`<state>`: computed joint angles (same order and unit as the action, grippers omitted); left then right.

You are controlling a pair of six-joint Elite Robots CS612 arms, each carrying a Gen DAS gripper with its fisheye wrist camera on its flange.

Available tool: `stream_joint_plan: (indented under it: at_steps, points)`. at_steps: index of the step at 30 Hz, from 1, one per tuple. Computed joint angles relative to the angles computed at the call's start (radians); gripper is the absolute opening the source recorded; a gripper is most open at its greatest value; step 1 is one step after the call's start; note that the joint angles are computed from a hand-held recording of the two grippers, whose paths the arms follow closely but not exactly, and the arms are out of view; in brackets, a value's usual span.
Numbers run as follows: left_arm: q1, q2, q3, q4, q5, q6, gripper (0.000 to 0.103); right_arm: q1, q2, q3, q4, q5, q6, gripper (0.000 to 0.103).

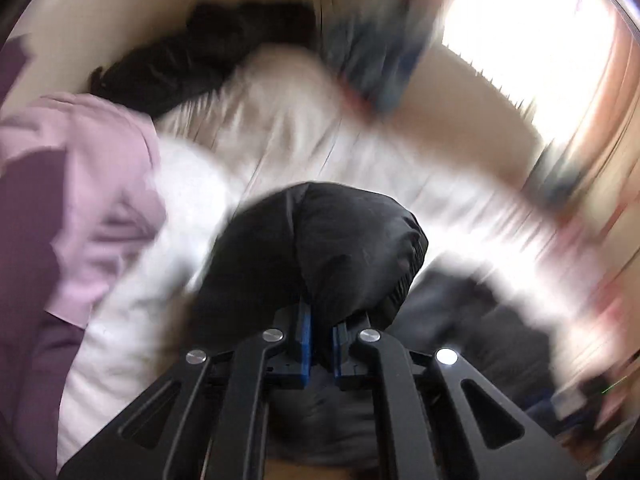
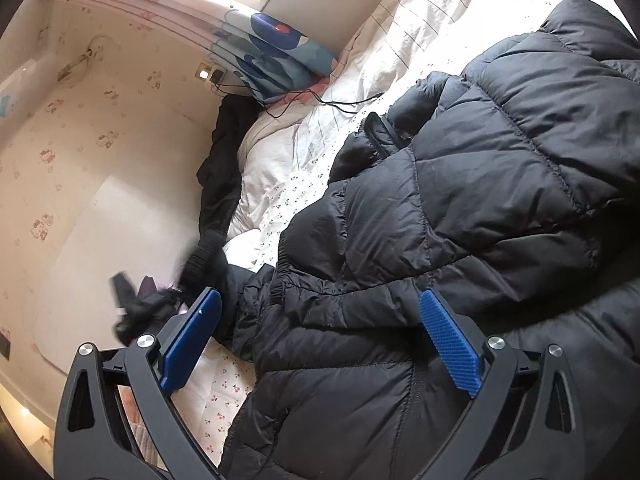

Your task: Fold large clothes

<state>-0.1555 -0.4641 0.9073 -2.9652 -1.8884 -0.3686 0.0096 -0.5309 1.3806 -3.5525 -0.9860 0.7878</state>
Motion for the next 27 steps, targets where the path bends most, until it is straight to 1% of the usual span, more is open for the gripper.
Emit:
stream_joint_plan:
  at_steps: [1, 2, 3, 4, 5, 6, 7, 8, 9, 10, 11, 12, 13, 14, 15, 16, 17, 18, 20, 21, 22, 23, 24, 25, 26, 27]
  points:
    - [0.015, -0.003, 0.014, -0.105, -0.047, -0.098, 0.008, -0.001, 0.000, 0.000, -0.002, 0.003, 0.003, 0.096]
    - [0.030, -0.012, 0.036, -0.209, -0.074, -0.203, 0.008, -0.001, 0.000, 0.001, -0.002, 0.003, 0.005, 0.096]
    - [0.047, -0.022, 0.060, -0.314, -0.075, -0.308, 0.009, -0.001, -0.001, 0.002, -0.002, 0.001, 0.007, 0.096]
    - [0.056, -0.027, 0.086, -0.417, -0.049, -0.412, 0.010, -0.002, 0.000, 0.001, -0.002, 0.004, 0.011, 0.096]
    - [0.065, -0.033, 0.117, -0.507, 0.005, -0.516, 0.013, -0.003, 0.003, 0.000, -0.006, 0.011, 0.023, 0.096]
    - [0.064, -0.046, 0.153, -0.556, 0.085, -0.585, 0.028, -0.004, 0.005, -0.001, -0.009, 0.016, 0.030, 0.096]
    - [0.072, -0.073, 0.214, -0.564, 0.174, -0.648, 0.042, -0.005, 0.005, -0.002, -0.009, 0.019, 0.034, 0.096]
    - [0.082, -0.087, 0.250, -0.558, 0.221, -0.698, 0.065, -0.005, 0.005, -0.002, -0.010, 0.021, 0.035, 0.096]
    - [0.090, -0.087, 0.264, -0.574, 0.226, -0.740, 0.065, -0.005, 0.005, -0.001, -0.011, 0.023, 0.037, 0.096]
    - [0.100, -0.083, 0.266, -0.589, 0.192, -0.753, 0.065, -0.005, 0.005, -0.001, -0.011, 0.024, 0.038, 0.096]
    - [0.109, -0.090, 0.274, -0.583, 0.141, -0.747, 0.065, -0.006, 0.006, -0.001, -0.010, 0.026, 0.040, 0.096]
    - [0.108, -0.109, 0.291, -0.559, 0.117, -0.707, 0.065, -0.006, 0.006, -0.002, -0.010, 0.027, 0.044, 0.096]
    - [0.103, -0.123, 0.303, -0.537, 0.118, -0.662, 0.066, -0.007, 0.007, -0.002, -0.011, 0.028, 0.049, 0.096]
    - [0.093, -0.145, 0.324, -0.506, 0.136, -0.603, 0.073, -0.007, 0.009, -0.003, -0.012, 0.030, 0.054, 0.096]
    - [0.081, -0.165, 0.345, -0.474, 0.151, -0.544, 0.077, -0.007, 0.010, -0.003, -0.012, 0.031, 0.058, 0.096]
    - [0.074, -0.179, 0.357, -0.442, 0.162, -0.499, 0.078, -0.008, 0.010, -0.004, -0.011, 0.032, 0.059, 0.096]
    - [0.066, -0.193, 0.364, -0.401, 0.180, -0.459, 0.083, -0.008, 0.012, -0.006, -0.010, 0.034, 0.061, 0.096]
    - [0.046, -0.219, 0.389, -0.342, 0.225, -0.393, 0.086, -0.008, 0.013, -0.006, -0.011, 0.035, 0.065, 0.096]
    - [0.027, -0.234, 0.389, -0.236, 0.255, -0.327, 0.086, -0.008, 0.015, -0.008, -0.012, 0.043, 0.070, 0.096]
    - [0.019, -0.234, 0.384, -0.192, 0.246, -0.301, 0.086, -0.008, 0.015, -0.009, -0.012, 0.046, 0.071, 0.096]
    - [0.015, -0.227, 0.374, -0.178, 0.249, -0.294, 0.086, -0.007, 0.016, -0.009, -0.012, 0.047, 0.072, 0.096]
    - [0.006, -0.220, 0.362, -0.153, 0.279, -0.291, 0.086, -0.007, 0.016, -0.010, -0.012, 0.049, 0.072, 0.096]
    - [-0.004, -0.214, 0.358, -0.154, 0.324, -0.291, 0.086, -0.006, 0.016, -0.011, -0.011, 0.050, 0.070, 0.096]
    - [-0.008, -0.203, 0.338, -0.149, 0.353, -0.298, 0.086, -0.006, 0.017, -0.011, -0.009, 0.051, 0.069, 0.096]
    - [-0.018, -0.207, 0.349, -0.155, 0.395, -0.303, 0.086, -0.006, 0.017, -0.011, -0.009, 0.053, 0.070, 0.096]
    - [-0.022, -0.203, 0.338, -0.147, 0.435, -0.310, 0.086, -0.006, 0.018, -0.012, -0.010, 0.054, 0.072, 0.096]
